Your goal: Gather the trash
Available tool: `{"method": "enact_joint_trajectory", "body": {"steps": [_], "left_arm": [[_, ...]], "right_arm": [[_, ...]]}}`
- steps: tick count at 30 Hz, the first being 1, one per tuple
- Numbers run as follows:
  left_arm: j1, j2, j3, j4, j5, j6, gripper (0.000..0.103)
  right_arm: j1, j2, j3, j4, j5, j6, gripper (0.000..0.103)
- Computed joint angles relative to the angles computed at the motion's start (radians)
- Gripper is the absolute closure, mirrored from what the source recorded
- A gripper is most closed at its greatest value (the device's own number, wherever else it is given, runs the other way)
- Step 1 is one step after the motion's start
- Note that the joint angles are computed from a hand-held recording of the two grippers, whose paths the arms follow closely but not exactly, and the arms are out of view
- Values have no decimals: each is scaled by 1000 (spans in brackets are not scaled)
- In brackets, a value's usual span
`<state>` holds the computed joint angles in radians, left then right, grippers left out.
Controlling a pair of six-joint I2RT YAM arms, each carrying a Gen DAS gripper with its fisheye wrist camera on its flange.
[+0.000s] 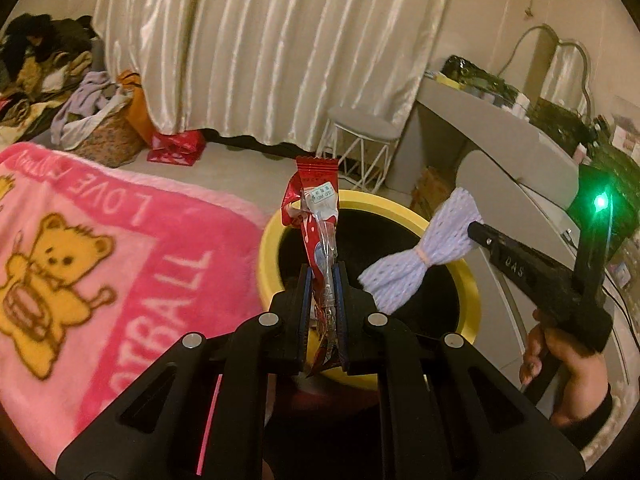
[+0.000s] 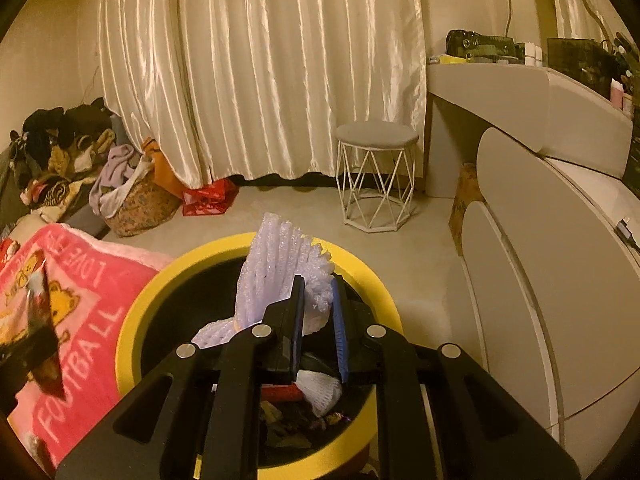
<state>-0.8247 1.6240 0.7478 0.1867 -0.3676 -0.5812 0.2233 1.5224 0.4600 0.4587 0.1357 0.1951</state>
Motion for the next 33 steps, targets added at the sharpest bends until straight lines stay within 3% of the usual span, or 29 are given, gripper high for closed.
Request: {"method": "enact_joint_trajectory", "body": {"steps": [4,6,8,9,10,12,16,19,23,33], "left_arm": [[26,89,93,-15,54,26,95],[45,138,142,-19,92,43,94],[65,183,190,-39,139,59,74],[67,199,206,-46,135,66,51],[66,202,207,-40,126,73,41],[68,188,185,-20,123,72,38],[59,119,113,2,87,46,13],[31,16,13,27,0,23,11],[-5,-115,-78,-19,-124,-17,11],[-107,-415,-237,-242,-372,-118,11]], "right_arm": [[-18,5,2,-20,-34,-5,86],[-25,4,-2,-28,-49,-16,76],[-30,-3,-5,-38,-63,-22,60],[-31,-12,-13,-38,-69,-23,54],[-33,-24,-20,-42,-71,-24,53],[-29,-54,-36,-51,-72,-22,45],[-16,-121,-75,-45,-61,-13,33],[24,-193,-117,-25,-35,-1,20],[95,-284,-165,5,7,10,7],[418,-468,-264,62,214,25,6]]}}
